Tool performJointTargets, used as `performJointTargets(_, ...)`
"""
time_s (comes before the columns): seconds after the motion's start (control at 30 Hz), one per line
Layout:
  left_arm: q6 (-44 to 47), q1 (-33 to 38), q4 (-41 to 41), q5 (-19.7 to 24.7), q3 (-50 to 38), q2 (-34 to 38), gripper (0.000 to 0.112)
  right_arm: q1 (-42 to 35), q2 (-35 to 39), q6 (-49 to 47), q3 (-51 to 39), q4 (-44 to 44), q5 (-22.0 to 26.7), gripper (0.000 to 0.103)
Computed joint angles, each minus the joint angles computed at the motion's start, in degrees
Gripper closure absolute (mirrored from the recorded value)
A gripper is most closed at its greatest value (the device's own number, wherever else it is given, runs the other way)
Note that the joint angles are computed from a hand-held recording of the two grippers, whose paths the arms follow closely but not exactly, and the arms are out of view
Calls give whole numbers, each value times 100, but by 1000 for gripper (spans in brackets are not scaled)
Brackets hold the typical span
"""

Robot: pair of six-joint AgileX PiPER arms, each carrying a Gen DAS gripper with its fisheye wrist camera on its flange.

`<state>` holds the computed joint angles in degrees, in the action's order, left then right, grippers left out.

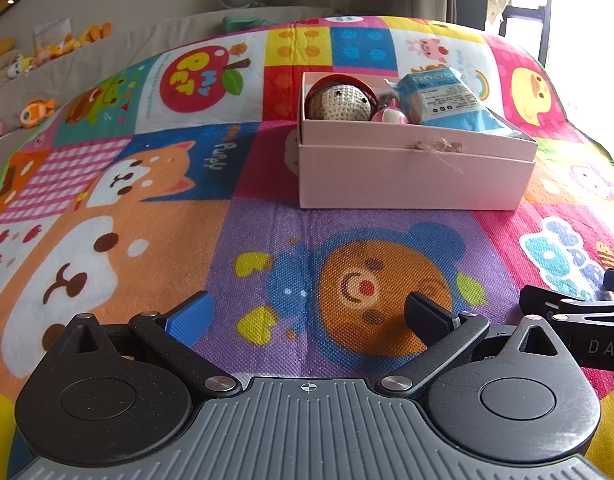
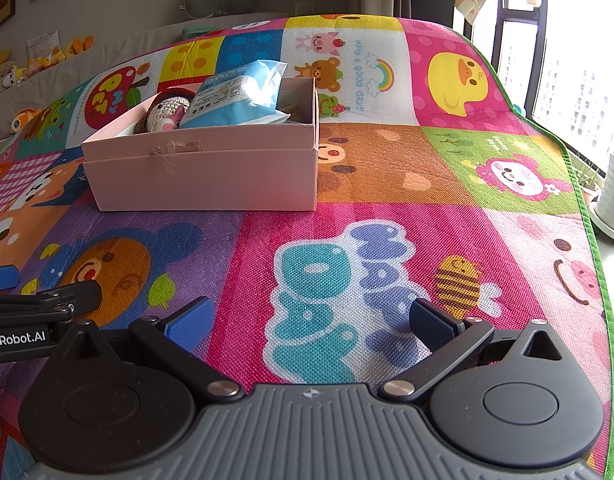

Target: Organize objects

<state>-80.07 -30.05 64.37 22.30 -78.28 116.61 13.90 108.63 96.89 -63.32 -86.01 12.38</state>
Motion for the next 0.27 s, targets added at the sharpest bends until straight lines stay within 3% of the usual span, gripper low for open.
performJointTargets(0.27,22,11,-13,-2,-2,0,9,-1,-3,13,5,-12,-1,0)
